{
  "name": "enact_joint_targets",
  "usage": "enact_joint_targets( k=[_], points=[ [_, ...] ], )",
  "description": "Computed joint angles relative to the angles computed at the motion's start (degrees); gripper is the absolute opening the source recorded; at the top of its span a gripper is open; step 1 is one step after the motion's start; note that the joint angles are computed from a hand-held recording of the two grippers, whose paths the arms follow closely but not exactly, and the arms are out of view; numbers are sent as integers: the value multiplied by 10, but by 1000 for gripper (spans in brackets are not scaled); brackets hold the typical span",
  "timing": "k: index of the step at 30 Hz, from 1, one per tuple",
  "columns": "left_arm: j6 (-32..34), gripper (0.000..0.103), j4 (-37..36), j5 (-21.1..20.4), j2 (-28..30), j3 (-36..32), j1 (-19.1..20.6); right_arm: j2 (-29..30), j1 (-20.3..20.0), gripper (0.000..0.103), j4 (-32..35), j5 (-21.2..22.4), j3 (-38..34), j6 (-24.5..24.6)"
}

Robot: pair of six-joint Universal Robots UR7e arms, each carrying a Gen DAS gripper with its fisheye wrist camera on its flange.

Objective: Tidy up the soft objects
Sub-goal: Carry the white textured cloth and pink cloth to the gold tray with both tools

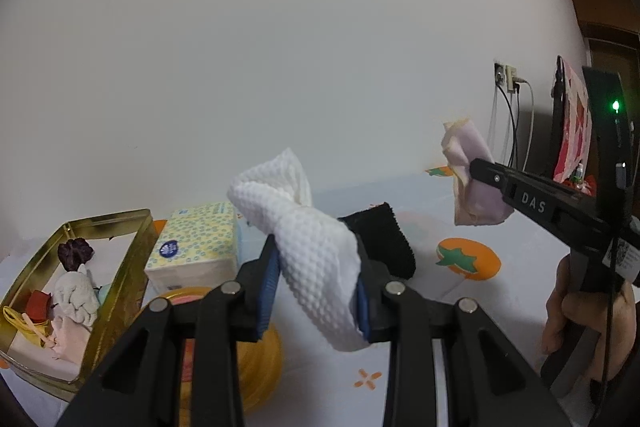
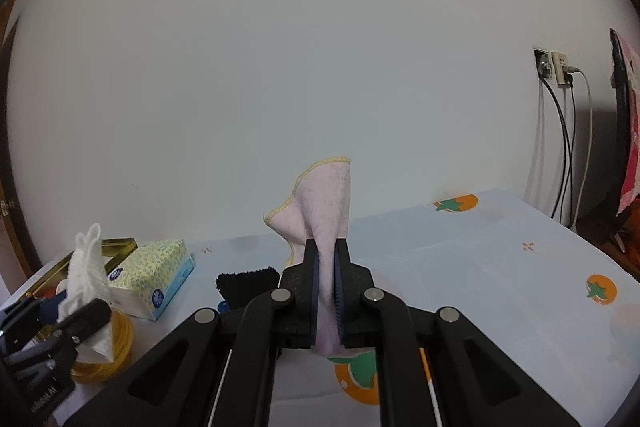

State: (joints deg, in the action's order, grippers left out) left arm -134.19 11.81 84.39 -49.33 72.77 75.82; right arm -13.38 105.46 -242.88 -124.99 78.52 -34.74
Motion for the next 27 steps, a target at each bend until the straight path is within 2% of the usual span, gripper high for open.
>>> enact_joint_targets(
  k=[8, 15, 27],
  points=[
    [36, 32, 10, 32, -15, 6, 14, 27, 21, 8, 0, -21, -23, -8],
    [37, 32, 18, 33, -17, -9, 24, 51, 35, 8, 17, -23, -48, -1],
    [26, 32, 33, 49, -24, -39, 44, 88, 56, 8, 74, 3, -96, 33]
  ],
)
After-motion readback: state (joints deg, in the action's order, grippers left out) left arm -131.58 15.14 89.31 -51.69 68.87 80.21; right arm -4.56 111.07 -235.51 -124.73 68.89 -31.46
